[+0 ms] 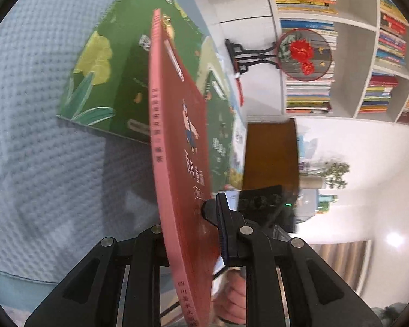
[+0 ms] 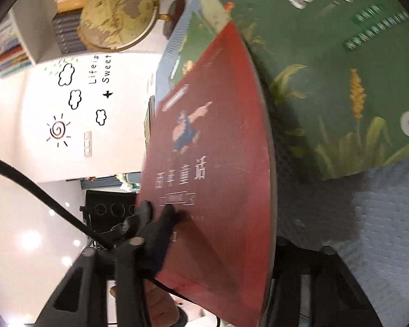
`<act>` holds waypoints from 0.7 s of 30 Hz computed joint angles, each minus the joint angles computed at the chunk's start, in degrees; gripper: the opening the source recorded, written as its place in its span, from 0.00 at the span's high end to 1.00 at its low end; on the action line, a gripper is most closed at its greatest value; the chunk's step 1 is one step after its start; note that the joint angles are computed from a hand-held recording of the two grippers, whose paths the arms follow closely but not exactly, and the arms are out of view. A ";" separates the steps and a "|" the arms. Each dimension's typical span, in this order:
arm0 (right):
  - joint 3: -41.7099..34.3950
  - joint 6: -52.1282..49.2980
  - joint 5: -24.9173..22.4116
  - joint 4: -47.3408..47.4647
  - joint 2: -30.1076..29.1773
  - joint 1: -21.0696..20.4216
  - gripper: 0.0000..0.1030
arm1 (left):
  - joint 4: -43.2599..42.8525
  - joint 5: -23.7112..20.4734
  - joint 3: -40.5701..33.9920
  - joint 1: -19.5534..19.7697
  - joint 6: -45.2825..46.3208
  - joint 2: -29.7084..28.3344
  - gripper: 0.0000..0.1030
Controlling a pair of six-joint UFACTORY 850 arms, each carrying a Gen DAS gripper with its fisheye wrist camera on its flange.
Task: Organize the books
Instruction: 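Carry the red book with the left gripper to the white table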
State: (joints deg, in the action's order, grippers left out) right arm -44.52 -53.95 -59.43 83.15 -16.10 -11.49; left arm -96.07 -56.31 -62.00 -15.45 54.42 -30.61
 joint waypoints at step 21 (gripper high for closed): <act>-2.18 25.14 42.68 -43.39 13.84 21.16 0.66 | 29.43 19.45 -4.70 -3.40 -7.20 6.63 0.83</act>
